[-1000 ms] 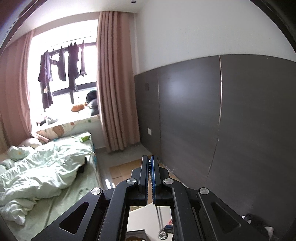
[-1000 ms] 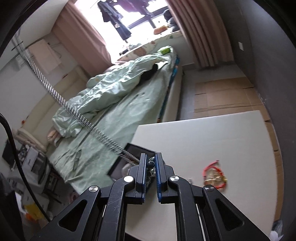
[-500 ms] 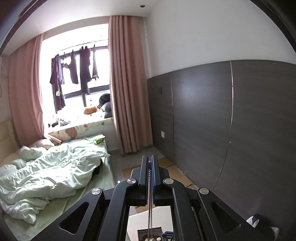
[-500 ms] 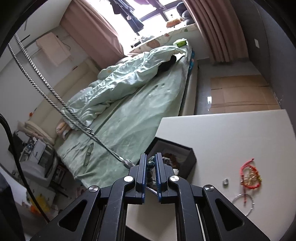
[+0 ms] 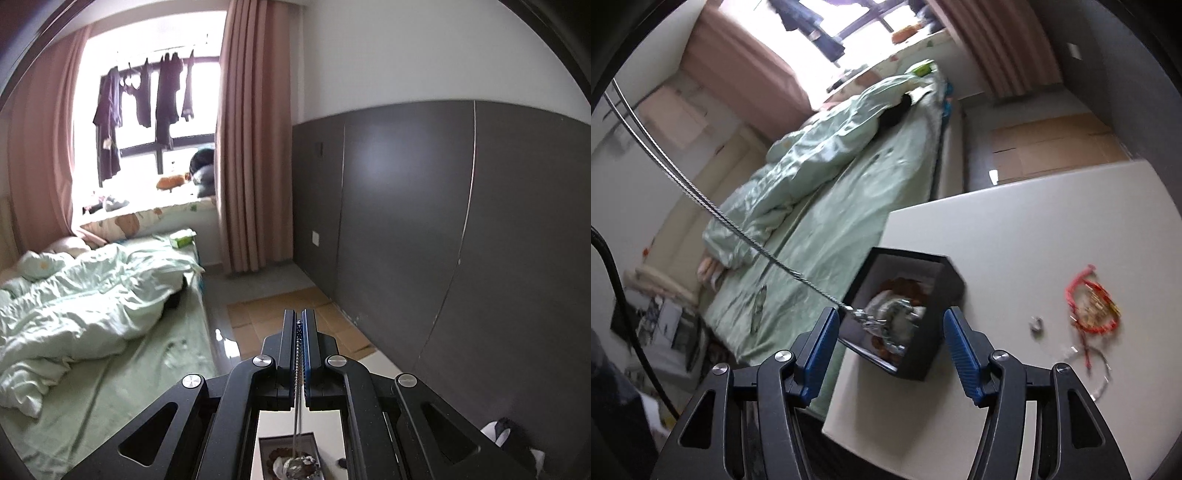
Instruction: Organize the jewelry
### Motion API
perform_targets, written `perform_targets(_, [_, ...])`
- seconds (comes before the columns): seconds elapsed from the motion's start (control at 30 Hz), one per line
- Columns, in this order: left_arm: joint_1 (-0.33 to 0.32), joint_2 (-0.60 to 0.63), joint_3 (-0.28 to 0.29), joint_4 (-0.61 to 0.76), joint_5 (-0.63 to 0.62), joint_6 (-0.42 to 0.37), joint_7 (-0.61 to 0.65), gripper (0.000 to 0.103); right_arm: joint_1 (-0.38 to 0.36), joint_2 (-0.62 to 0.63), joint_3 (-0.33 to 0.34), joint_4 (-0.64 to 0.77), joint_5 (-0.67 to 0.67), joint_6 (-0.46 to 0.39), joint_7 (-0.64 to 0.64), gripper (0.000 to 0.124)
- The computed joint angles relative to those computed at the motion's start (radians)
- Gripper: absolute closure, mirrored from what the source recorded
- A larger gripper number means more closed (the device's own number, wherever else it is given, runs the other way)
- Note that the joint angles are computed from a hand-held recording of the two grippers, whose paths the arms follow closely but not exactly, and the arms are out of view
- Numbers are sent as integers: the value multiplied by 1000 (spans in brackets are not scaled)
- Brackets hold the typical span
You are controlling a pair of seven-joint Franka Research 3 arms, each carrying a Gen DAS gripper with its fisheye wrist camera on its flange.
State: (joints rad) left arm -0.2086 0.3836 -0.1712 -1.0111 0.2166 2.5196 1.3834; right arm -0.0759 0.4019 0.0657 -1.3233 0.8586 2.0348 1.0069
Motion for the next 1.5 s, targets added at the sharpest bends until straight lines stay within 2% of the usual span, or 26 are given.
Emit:
perform_targets(0.1, [-4,-2,13,-48,20,8,-28,101,-12,-40,-11,-69,18,26,-2,64])
perform_targets(0.37, [2,69,-15,-58,-42,-64,-25,101,-31,-116,-49,-187,63,85,-33,64])
perform_targets(0.63, [-12,132,-19,-54,-74,-159,-71,101,-48,-126,-70,-207,75,102,-35,64])
perform_targets(0.73, [-12,168,-24,-12,-95,-231,-80,99,-59,-127,-75,-217,81,104,-31,64])
perform_targets(0.8, [-10,205,-30,41,-119,-302,-82,87,-66,-127,-80,-227,82,108,-32,64])
perform_targets(0.83, [-6,206,-33,40,-132,-315,-86,70,-68,-127,-81,-229,81,109,-32,64])
perform_targets(0.87, [-2,194,-34,14,-141,-304,-92,47,-71,-128,-83,-232,81,110,-31,64])
perform_targets(0.93, [5,146,-33,-80,-146,-230,-105,24,-79,-135,-86,-248,87,113,-42,64])
perform_targets(1.0, [10,111,-36,-144,-148,-176,-114,22,-87,-141,-91,-260,92,117,-48,64])
perform_targets(1.2, [-5,117,-53,-150,-146,-162,-90,22,-102,-140,-102,-267,93,121,-41,64])
perform_targets(1.33, [-18,141,-79,-132,-169,-162,-40,22,-107,-139,-103,-271,87,118,-36,64])
perform_targets(1.5, [-58,207,-71,-49,-154,-208,-19,24,-113,-139,-109,-280,76,126,-33,64])
